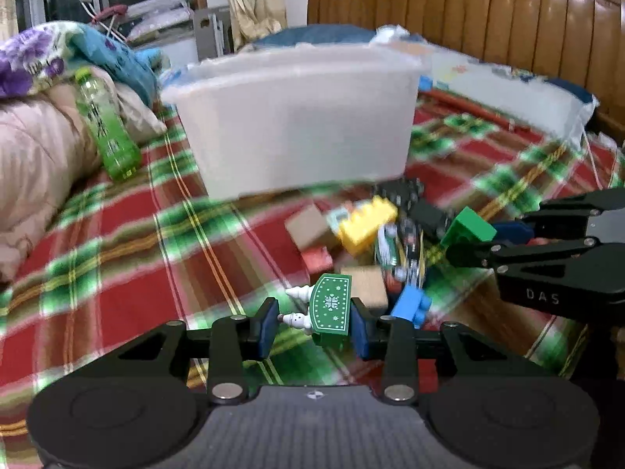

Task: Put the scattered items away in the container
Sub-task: 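Carry both items over the bin and open both tools to drop them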

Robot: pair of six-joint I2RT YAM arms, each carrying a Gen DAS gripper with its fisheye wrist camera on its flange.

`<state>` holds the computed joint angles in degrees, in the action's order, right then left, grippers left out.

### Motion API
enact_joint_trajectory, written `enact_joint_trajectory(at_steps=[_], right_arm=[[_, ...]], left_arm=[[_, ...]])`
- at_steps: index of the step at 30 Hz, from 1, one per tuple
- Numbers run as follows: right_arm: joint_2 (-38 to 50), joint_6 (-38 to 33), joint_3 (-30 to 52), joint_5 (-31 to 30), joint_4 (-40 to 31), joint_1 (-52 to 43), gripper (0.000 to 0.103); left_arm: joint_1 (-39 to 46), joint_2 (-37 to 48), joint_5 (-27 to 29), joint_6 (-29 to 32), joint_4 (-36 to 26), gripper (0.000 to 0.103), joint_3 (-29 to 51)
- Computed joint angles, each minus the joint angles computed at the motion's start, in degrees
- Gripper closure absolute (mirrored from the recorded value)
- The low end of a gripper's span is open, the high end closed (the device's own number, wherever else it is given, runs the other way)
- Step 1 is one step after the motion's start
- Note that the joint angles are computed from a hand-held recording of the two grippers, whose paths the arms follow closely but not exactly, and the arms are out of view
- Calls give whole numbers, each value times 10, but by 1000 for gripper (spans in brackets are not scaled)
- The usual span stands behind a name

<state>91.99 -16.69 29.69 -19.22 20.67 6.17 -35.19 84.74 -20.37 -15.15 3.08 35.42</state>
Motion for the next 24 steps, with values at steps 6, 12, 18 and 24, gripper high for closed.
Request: enact_joint_trajectory(at_steps=[6,12,18,24], right_arm=[[-30,9,35,6,-34,4,76],[-36,14,89,5,-58,12,76],[-11,10,159,13,-73,27,76],[36,3,244,25,-87,42,76]], left_arm=[[20,-30,8,15,-22,61,40],[49,-20,18,44,-43,61,117],[81,25,40,68,-58,61,203],[118,86,65,78,-64,61,284]])
